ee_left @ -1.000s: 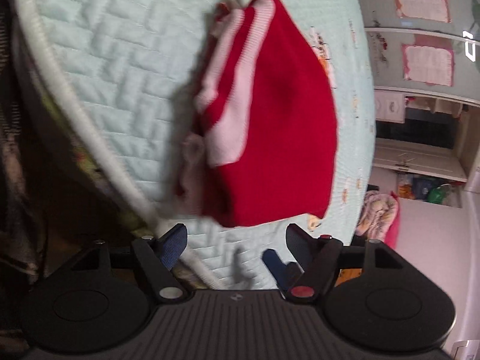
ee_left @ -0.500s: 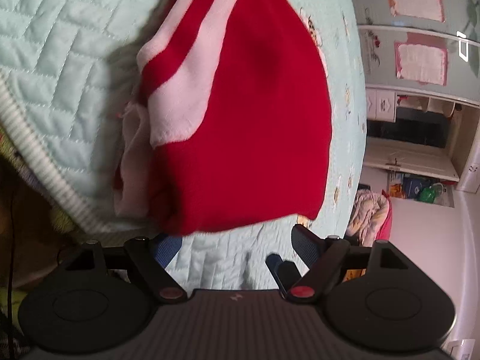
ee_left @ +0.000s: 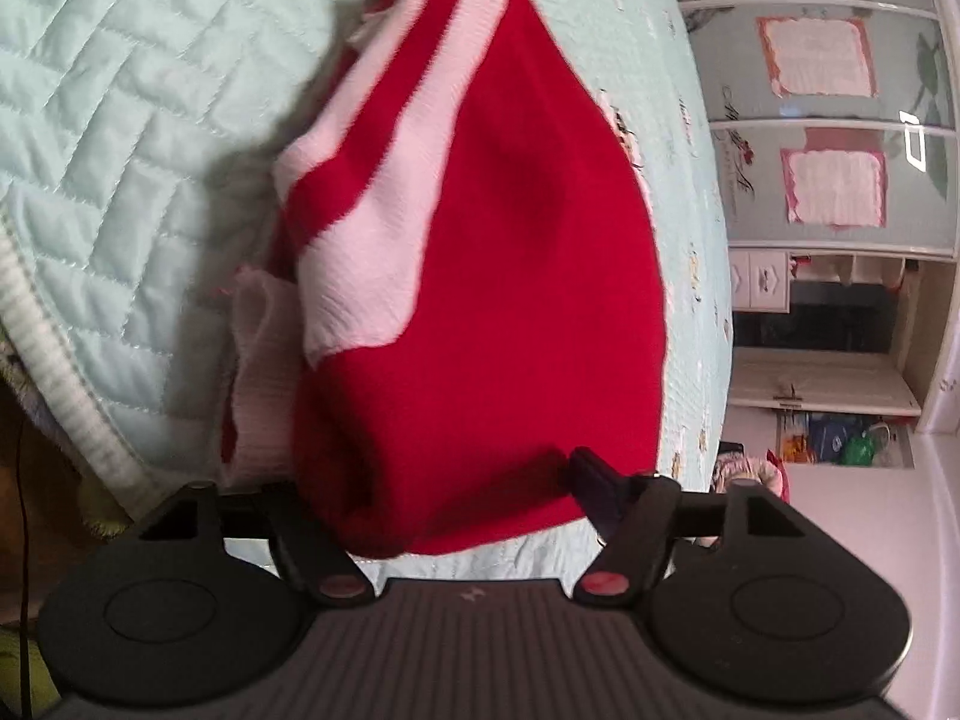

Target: Fold clothes

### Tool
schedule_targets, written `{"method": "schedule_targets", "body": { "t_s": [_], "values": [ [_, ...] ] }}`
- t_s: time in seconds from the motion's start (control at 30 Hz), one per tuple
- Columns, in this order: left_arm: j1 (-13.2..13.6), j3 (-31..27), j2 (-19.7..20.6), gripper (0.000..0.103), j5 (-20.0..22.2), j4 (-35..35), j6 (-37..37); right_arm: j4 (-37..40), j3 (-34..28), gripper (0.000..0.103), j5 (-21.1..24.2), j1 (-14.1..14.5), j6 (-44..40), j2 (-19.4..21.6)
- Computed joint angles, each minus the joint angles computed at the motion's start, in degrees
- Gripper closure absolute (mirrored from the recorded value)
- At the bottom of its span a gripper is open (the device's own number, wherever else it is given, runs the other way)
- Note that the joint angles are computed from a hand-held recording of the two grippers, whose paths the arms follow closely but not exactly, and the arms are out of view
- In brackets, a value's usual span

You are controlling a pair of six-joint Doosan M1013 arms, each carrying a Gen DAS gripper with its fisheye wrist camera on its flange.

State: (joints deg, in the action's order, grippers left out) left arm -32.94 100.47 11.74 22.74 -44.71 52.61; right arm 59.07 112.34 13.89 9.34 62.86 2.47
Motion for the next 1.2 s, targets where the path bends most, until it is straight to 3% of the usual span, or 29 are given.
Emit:
{"method": "schedule_targets", "body": {
  "t_s": [0.03, 0.1, 0.17, 0.3, 0.37, 0.4, 0.43, 0.53, 0.7, 0.8, 0.9, 0.97, 1.0, 1.07, 1.13, 1.2],
  "values": [
    [0.01, 0.07, -0.08, 0.031, -0.03, 0.01, -0.05, 4.82, -0.1, 0.036, 0.28, -0.9, -3.03, 0.44],
    [0.02, 0.21, -0.25, 0.031, -0.09, 0.05, -0.16, 15.91, -0.92, 0.035, 5.01, -3.76, -8.49, 2.39],
    [0.01, 0.3, -0.32, 0.039, -0.2, 0.15, -0.58, 21.76, -2.07, 0.032, 9.91, -6.35, -9.07, 4.59],
    [0.24, 0.36, -0.23, 0.055, -0.32, -1.11, 1.17, 13.96, -7.9, 0.03, 19.52, -9.16, 1.17, 10.8],
    [0.56, 0.44, -0.22, 0.063, -0.22, -2.86, 4.38, 15.0, -10.25, 0.025, 26.37, -10.39, 1.73, 13.72],
    [0.73, 0.48, -0.21, 0.065, -0.15, -3.72, 5.97, 16.06, -10.93, 0.028, 28.2, -10.66, 0.94, 14.43],
    [0.98, 0.22, -0.17, 0.068, 0.29, -3.91, 7.89, 16.9, -11.51, 0.055, 29.83, -10.8, 0.54, 15.03],
    [2.58, 0.15, -0.76, 0.072, 2.75, -6.85, 16.12, 12.1, -11.7, 0.064, 27.01, -8.93, 2.47, 13.41],
    [6.09, 4.12, -4.69, 0.075, 4.77, -13.82, 28.1, 14.88, -4.79, 0.07, 24.0, -6.6, 4.61, 6.21],
    [7.46, 5.73, -4.46, 0.075, 8.49, -14.43, 26.35, 9.81, -0.55, 0.07, 23.77, -4.76, 9.35, 2.52],
    [7.31, 6.08, -4.39, 0.075, 8.01, -15.22, 28.96, 3.55, 0.82, 0.066, 21.14, -4.3, 12.31, -0.01],
    [7.05, 6.01, -4.34, 0.071, 7.81, -14.22, 27.95, 7.4, -0.04, 0.065, 20.69, -5.42, 5.86, -1.12],
    [6.96, 6.14, -4.34, 0.07, 7.61, -14.39, 27.29, 9.73, -1.09, 0.062, 21.04, -5.91, 1.23, -1.08],
    [6.95, 6.8, -4.59, 0.067, 7.12, -15.53, 27.18, 8.59, -5.95, 0.031, 23.55, -6.01, -5.02, 1.27],
    [6.88, 6.75, -4.59, 0.066, 7.12, -15.33, 27.08, 4.52, -12.18, 0.031, 25.85, -4.96, -9.62, 5.48],
    [6.95, 6.58, -4.52, 0.065, 7.41, -14.79, 27.49, 0.55, -20.23, 0.031, 32.37, -4.15, -13.46, 11.81]
  ]
}}
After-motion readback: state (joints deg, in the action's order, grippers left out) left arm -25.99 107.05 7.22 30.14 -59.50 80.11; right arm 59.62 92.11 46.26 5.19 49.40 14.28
